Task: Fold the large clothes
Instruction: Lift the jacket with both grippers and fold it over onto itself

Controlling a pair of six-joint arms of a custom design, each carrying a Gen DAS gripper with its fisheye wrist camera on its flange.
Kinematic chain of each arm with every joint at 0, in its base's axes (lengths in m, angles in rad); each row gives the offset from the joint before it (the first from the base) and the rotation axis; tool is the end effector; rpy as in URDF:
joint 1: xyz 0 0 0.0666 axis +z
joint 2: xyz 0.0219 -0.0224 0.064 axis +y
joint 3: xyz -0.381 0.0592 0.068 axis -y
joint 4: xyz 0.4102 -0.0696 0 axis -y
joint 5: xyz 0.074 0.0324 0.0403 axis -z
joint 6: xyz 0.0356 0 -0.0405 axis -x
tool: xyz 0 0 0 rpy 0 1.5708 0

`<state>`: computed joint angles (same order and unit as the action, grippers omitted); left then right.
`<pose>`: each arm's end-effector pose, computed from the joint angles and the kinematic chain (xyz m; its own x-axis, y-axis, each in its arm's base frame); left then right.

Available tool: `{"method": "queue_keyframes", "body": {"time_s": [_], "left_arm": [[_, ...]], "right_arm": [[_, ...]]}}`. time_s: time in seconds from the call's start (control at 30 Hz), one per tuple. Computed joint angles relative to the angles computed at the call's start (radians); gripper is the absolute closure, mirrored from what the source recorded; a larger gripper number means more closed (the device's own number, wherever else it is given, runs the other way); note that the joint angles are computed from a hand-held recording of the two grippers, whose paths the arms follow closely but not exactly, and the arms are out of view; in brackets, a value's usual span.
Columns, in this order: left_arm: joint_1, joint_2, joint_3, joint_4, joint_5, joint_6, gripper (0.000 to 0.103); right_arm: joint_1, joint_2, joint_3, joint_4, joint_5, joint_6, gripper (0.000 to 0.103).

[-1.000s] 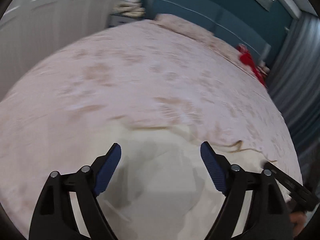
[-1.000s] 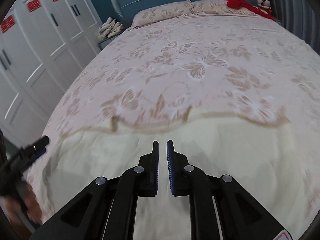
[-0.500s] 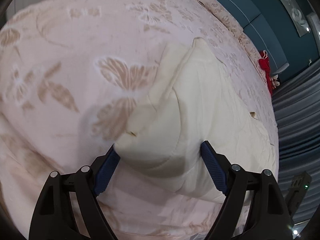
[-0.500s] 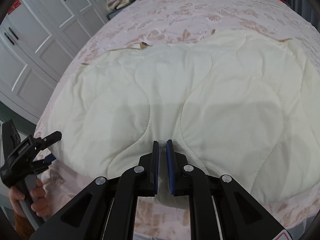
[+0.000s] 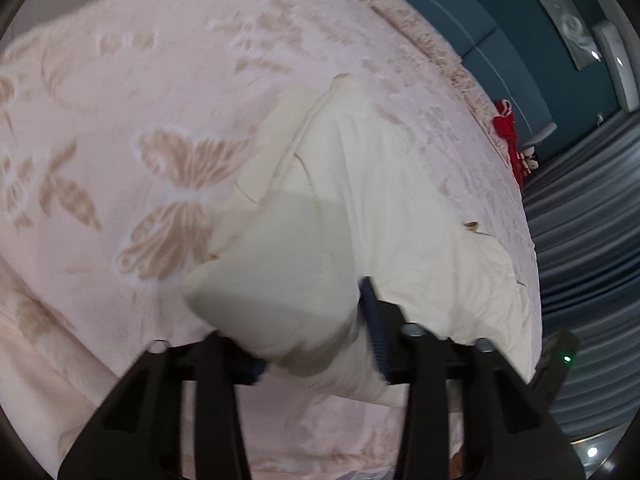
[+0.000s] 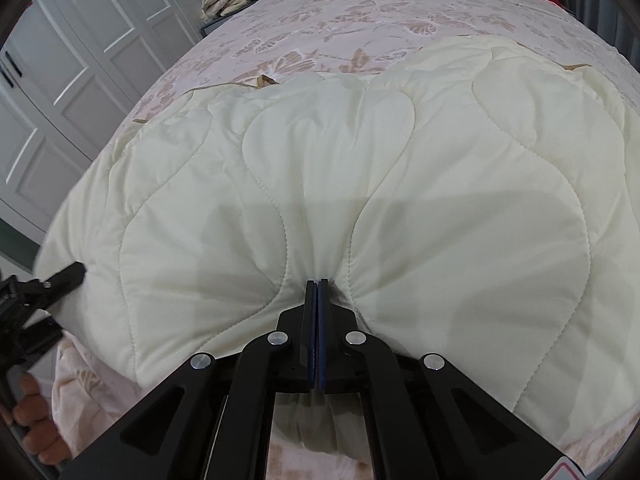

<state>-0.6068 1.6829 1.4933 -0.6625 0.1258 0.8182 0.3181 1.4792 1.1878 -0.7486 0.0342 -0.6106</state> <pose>0.4957 -0.3500 0.3419 -0.8851 -0.2671 -0.3811 -0.0182 0.8382 -0.5451 0.4782 0.1558 0.3038 -0.8409 0.3264 -0.4317 0.2270 0.9368 0.2661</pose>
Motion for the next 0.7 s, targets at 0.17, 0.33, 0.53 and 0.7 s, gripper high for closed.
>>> {"method": "queue_keyframes", "body": {"time_s": [0.17,0.33,0.53,0.7], "left_arm": [[-0.015,-0.027,0.042,-0.012,-0.026,-0.036,0.083],[-0.049,-0.020,0.110,-0.041,-0.094,-0.103,0.084],[-0.094,-0.007,0.174,-0.065,-0.127,-0.139,0.085],[-0.133,-0.002,0.204,-0.080,-0.131,-0.175,0.086]], "right_arm": [[-0.005,-0.089,-0.026,-0.015,-0.048,-0.067,0.101],[0.034,-0.203,-0.081,-0.045,-0.037,-0.041,0.101],[0.020,-0.176,-0.118,-0.021,-0.098,-0.072,0.101],[0.001,-0.154,-0.145,0.027,-0.156,-0.103,0.103]]}}
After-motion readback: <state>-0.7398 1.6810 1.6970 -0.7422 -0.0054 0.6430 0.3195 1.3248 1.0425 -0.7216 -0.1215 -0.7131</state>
